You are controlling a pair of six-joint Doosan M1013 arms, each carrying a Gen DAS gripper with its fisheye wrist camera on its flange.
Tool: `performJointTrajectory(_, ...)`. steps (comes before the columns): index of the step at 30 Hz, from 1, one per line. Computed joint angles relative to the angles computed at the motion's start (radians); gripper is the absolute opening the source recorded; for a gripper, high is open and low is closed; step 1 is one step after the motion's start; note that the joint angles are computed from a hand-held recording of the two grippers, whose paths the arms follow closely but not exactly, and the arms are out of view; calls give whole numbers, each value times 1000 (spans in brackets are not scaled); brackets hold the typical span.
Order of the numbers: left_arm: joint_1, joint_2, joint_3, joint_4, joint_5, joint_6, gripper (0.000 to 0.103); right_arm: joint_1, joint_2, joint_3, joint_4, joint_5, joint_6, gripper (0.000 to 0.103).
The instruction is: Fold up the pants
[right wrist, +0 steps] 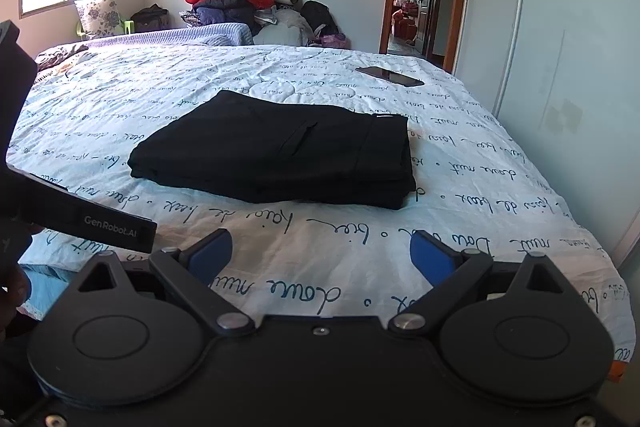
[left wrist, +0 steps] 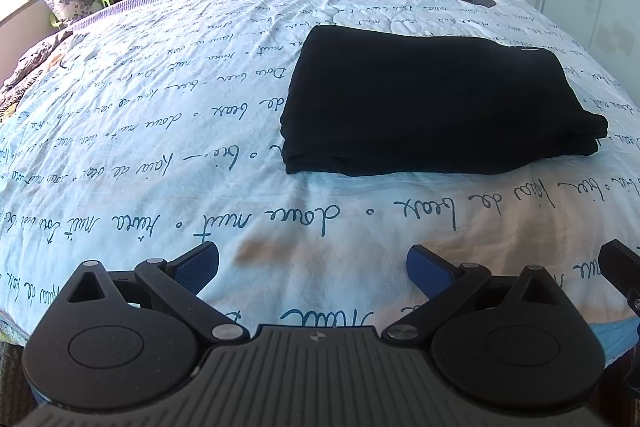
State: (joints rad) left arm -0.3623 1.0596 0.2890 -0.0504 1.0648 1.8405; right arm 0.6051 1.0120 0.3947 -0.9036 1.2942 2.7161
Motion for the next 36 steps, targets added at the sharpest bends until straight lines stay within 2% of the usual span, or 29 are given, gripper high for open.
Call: performJointTrajectory(36,3,-3,7,-2,-4,-1,102,2,6,-9,12,3,-8,97)
